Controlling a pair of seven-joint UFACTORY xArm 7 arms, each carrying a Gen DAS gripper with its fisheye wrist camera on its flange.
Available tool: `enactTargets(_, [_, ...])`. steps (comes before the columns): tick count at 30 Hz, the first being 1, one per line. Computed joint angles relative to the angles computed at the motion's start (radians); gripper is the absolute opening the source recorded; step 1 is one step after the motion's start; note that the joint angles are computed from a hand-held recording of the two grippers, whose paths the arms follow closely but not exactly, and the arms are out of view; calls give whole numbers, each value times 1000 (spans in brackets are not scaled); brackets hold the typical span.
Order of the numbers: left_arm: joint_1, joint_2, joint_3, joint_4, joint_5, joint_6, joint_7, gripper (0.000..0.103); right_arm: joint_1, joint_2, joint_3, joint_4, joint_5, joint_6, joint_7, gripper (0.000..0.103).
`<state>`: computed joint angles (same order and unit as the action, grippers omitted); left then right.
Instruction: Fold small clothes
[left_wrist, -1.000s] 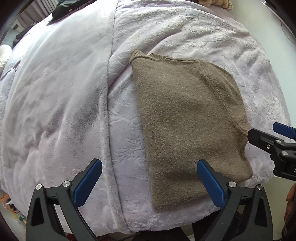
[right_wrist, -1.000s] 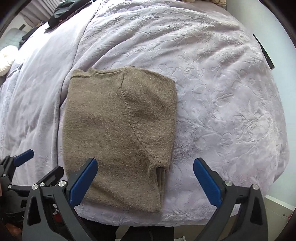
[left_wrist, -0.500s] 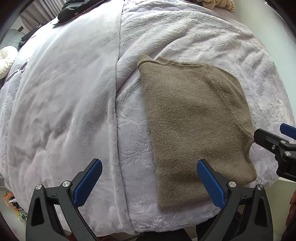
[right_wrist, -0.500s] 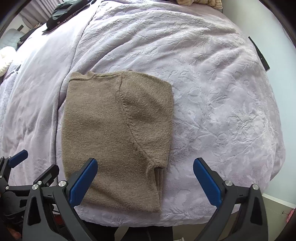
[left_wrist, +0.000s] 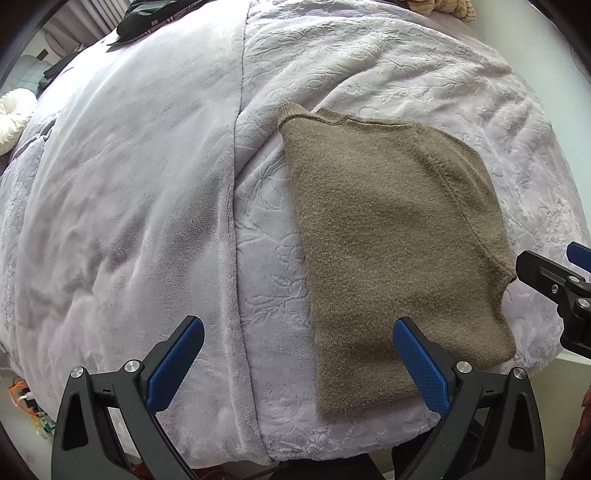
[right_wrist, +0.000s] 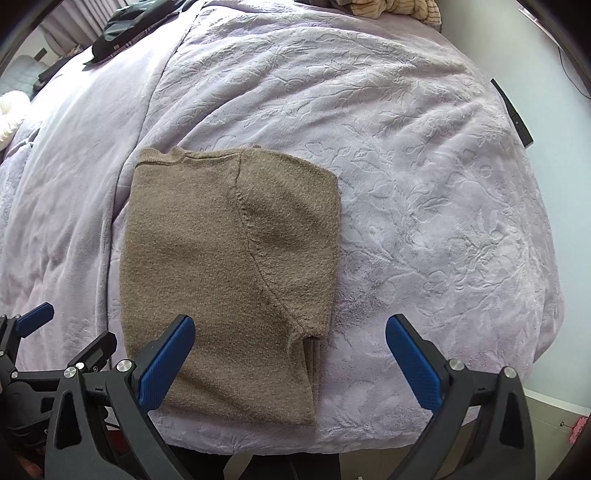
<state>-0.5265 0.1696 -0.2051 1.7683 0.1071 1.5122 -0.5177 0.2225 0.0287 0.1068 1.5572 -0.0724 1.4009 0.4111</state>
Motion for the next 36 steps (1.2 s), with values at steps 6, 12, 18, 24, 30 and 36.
enactTargets(6, [-3, 2, -1, 3, 4, 3, -6, 102, 1, 4, 0, 4, -2, 4, 1, 103])
enactTargets(12, [1, 2, 2, 0, 2, 6, -4, 102, 4, 8, 1, 6, -4, 3, 1, 103])
enactTargets(18, [0, 6, 2, 3, 10, 12, 0, 102, 7, 10, 2, 8, -8, 7, 4, 103])
enactTargets(24, [-2, 8, 4, 6, 20, 16, -3, 102, 8, 16, 1, 16, -12, 10, 0, 103])
enactTargets(30, [-3, 14, 5, 15, 22, 20, 0, 102, 10, 24, 1, 24, -13, 13, -7, 103])
enactTargets(36, [-4, 18, 7, 20, 20, 19, -3, 102, 14, 30, 2, 29, -16, 17, -8, 103])
